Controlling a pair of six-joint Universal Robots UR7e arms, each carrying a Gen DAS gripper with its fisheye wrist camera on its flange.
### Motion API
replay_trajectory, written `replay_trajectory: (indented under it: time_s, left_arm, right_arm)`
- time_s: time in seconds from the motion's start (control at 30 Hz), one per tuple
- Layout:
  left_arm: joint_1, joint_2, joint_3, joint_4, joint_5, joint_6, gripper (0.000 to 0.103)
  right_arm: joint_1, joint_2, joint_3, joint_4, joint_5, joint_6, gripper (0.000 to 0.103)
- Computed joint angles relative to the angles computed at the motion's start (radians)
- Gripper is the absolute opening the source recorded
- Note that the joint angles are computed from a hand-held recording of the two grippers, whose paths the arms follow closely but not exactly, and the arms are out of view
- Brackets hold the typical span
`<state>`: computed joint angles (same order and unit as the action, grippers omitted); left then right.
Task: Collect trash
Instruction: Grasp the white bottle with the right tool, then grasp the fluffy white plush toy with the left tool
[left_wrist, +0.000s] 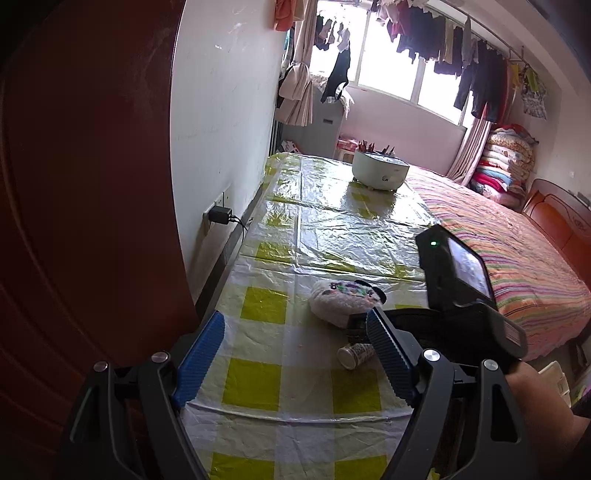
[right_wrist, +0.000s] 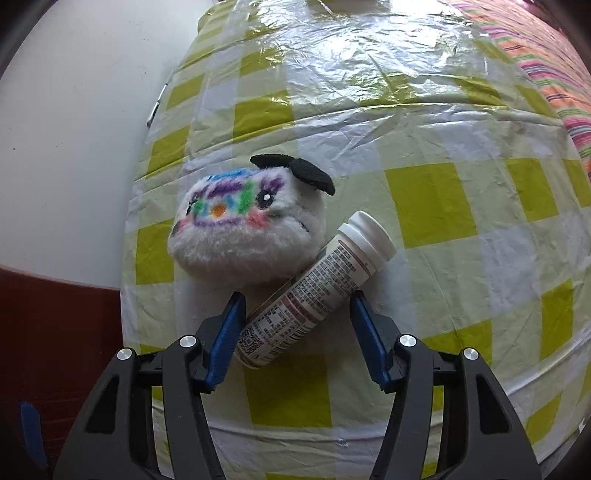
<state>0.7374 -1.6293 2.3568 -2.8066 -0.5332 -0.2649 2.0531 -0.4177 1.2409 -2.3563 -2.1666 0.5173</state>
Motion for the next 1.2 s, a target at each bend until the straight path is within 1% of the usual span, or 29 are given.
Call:
replay_trajectory:
  time_s: [0.07, 0.13, 0.17, 0.27, 0.37, 0.47, 0.5, 0.57, 0.63, 0.7, 0.73, 0.8, 0.83, 0.87, 0.9, 0.93, 0.97, 1.03, 1.07, 1.1, 1.13, 1.17, 1.2]
  left_arm:
    - [-0.002, -0.004, 0.002, -0.001, -0.003, 0.000, 0.077]
    - [-0.002, -0.007, 0.004, 0.001, -0.003, -0.005, 0.077]
    - [0.000, -0.007, 0.004, 0.002, -0.005, -0.005, 0.077]
    - [0.006, -0.005, -0.001, 0.009, -0.008, -0.013, 0.077]
    - [0.017, 0.000, -0.012, 0.014, -0.026, -0.026, 0.077]
    - [0.027, 0.013, -0.022, 0.012, -0.041, -0.034, 0.077]
    - [0.031, 0.019, -0.025, 0.013, -0.044, -0.034, 0.077]
    - [0.038, 0.033, -0.033, 0.015, -0.052, -0.033, 0.077]
    - [0.047, 0.059, -0.045, 0.017, -0.058, -0.029, 0.077]
    - [0.053, 0.090, -0.059, 0.018, -0.056, -0.024, 0.077]
    - [0.058, 0.107, -0.066, 0.016, -0.059, -0.017, 0.077]
    - [0.068, 0.166, -0.092, 0.004, -0.051, 0.004, 0.077]
    - [0.072, 0.202, -0.109, -0.005, -0.042, 0.021, 0.077]
    - [0.074, 0.226, -0.121, -0.006, -0.037, 0.032, 0.077]
    - [0.077, 0.262, -0.139, -0.014, -0.029, 0.050, 0.077]
    - [0.080, 0.293, -0.154, -0.025, -0.022, 0.065, 0.077]
    - [0.086, 0.337, -0.179, -0.028, -0.017, 0.076, 0.077]
    - [0.093, 0.381, -0.211, -0.013, -0.032, 0.085, 0.077]
    - [0.098, 0.418, -0.237, -0.004, -0.033, 0.095, 0.077]
    - [0.100, 0.441, -0.250, -0.001, -0.025, 0.100, 0.077]
    - [0.103, 0.460, -0.261, 0.000, -0.022, 0.104, 0.077]
    - [0.111, 0.482, -0.281, 0.016, -0.021, 0.098, 0.077]
    - [0.119, 0.503, -0.303, 0.044, -0.015, 0.079, 0.077]
  right_arm:
    - [0.000, 0.009, -0.004, 0.001, 0.003, -0.008, 0.052]
    - [-0.003, -0.008, 0.034, -0.022, 0.009, -0.036, 0.048]
    - [-0.001, -0.009, 0.042, -0.031, 0.005, -0.061, 0.045]
    - [-0.006, -0.032, 0.068, -0.047, 0.028, -0.102, 0.037]
    - [-0.014, -0.066, 0.124, -0.105, 0.062, -0.159, 0.032]
    - [-0.035, -0.122, 0.210, -0.192, 0.129, -0.201, 0.030]
    - [-0.038, -0.160, 0.275, -0.247, 0.155, -0.210, 0.029]
    - [-0.053, -0.210, 0.354, -0.339, 0.200, -0.250, 0.028]
    - [-0.053, -0.261, 0.436, -0.441, 0.209, -0.300, 0.028]
    - [-0.062, -0.329, 0.541, -0.575, 0.251, -0.359, 0.028]
    - [-0.063, -0.364, 0.591, -0.639, 0.250, -0.391, 0.028]
    - [-0.069, -0.426, 0.678, -0.758, 0.261, -0.471, 0.028]
    - [-0.066, -0.445, 0.707, -0.803, 0.256, -0.495, 0.028]
    - [-0.071, -0.486, 0.767, -0.874, 0.260, -0.534, 0.028]
    - [-0.079, -0.531, 0.833, -0.929, 0.274, -0.556, 0.028]
    - [-0.081, -0.547, 0.867, -0.974, 0.283, -0.562, 0.028]
    - [-0.088, -0.571, 0.906, -1.015, 0.292, -0.570, 0.028]
    - [-0.104, -0.655, 1.004, -1.071, 0.310, -0.601, 0.028]
    - [-0.123, -0.673, 1.045, -1.115, 0.324, -0.627, 0.028]
    - [-0.126, -0.704, 1.076, -1.138, 0.326, -0.640, 0.028]
    - [-0.143, -0.743, 1.101, -1.140, 0.342, -0.662, 0.028]
    - [-0.155, -0.753, 1.108, -1.146, 0.354, -0.675, 0.028]
    - [-0.179, -0.753, 1.134, -1.186, 0.374, -0.694, 0.028]
